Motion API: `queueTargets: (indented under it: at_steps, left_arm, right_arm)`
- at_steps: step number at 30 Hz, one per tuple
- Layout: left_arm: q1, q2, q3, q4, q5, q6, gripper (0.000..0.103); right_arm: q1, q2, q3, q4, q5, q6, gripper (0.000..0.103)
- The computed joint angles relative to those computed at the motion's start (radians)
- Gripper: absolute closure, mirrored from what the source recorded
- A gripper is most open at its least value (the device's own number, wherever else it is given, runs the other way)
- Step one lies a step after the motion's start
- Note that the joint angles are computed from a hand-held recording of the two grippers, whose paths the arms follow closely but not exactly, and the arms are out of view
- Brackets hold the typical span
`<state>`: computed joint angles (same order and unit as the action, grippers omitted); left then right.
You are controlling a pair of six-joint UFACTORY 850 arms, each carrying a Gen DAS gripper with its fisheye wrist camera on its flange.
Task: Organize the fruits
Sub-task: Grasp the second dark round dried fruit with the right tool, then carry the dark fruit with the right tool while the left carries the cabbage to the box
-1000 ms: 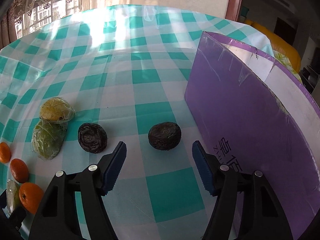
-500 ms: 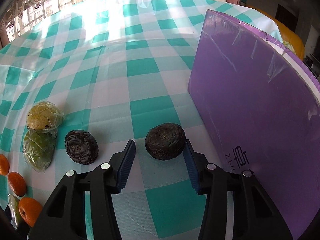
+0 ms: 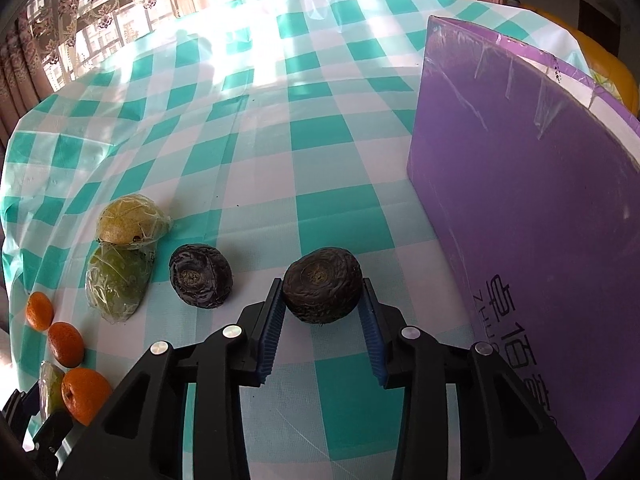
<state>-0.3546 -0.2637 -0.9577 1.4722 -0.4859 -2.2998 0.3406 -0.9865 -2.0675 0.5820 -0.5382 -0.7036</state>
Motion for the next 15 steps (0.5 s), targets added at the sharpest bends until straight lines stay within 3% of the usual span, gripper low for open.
queueTargets:
  at_steps: [4, 15]
  left_arm:
    - [-0.007, 0.002, 0.001, 0.012, -0.017, -0.016, 0.045]
    - [-0.014, 0.01, 0.003, 0.02, -0.049, -0.024, 0.045]
  right_arm:
    - [-0.012, 0.056, 0.086, 0.146, 0.02, -0.18, 0.066]
    - [-0.029, 0.178, 0.269, 0.361, 0.05, -0.471, 0.066]
